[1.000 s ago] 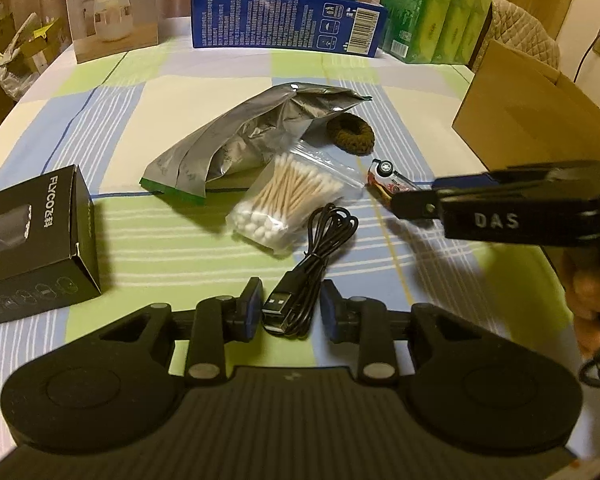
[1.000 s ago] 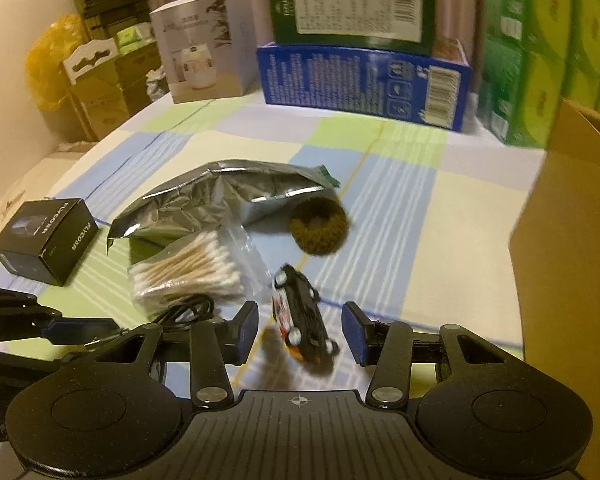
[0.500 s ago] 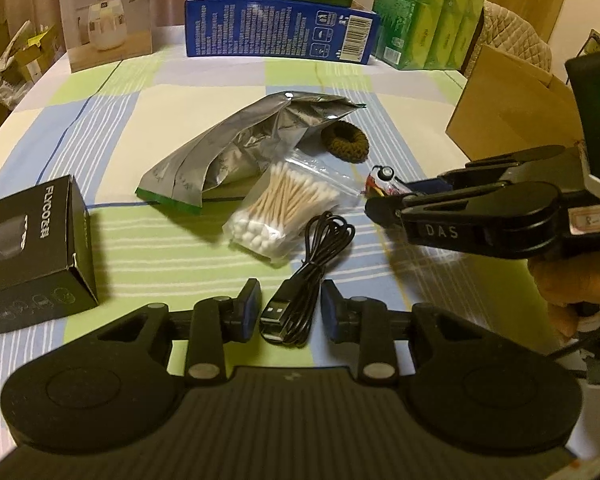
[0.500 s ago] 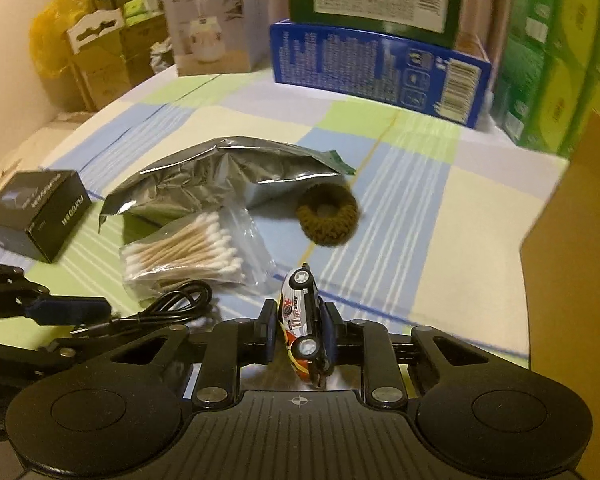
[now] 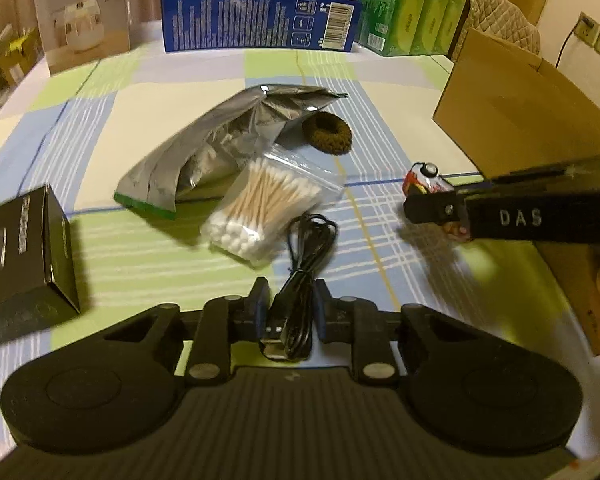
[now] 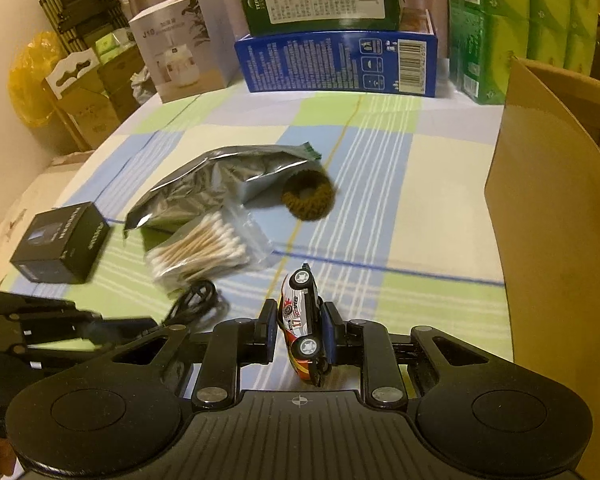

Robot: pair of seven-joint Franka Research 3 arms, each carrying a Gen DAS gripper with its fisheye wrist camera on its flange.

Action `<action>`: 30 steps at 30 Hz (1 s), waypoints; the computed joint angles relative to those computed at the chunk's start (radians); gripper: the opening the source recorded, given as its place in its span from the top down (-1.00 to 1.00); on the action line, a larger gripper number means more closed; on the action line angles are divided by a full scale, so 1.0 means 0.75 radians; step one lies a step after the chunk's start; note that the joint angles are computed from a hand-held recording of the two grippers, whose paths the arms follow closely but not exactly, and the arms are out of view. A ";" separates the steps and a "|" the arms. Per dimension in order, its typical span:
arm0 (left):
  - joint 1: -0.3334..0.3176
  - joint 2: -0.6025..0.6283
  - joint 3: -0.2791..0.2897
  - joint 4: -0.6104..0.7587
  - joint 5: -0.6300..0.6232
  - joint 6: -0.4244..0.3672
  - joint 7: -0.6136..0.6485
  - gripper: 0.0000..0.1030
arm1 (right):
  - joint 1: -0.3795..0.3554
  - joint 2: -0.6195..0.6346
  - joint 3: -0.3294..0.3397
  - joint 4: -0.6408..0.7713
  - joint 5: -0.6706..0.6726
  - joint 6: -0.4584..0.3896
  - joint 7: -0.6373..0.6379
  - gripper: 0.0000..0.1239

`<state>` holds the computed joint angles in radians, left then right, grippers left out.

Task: Organize objects
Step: 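Carry the cable and toy car over the cardboard box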

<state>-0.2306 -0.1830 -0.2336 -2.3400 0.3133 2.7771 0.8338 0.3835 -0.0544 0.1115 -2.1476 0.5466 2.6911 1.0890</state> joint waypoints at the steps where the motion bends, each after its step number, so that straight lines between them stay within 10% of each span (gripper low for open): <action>1: -0.020 -0.012 0.011 -0.006 -0.052 -0.012 0.026 0.66 | 0.000 -0.019 -0.001 -0.014 0.011 -0.011 -0.003 0.69; 30: -0.078 -0.073 -0.028 -0.024 -0.050 -0.110 -0.071 0.79 | 0.029 -0.179 -0.042 -0.161 0.157 -0.047 0.004 0.69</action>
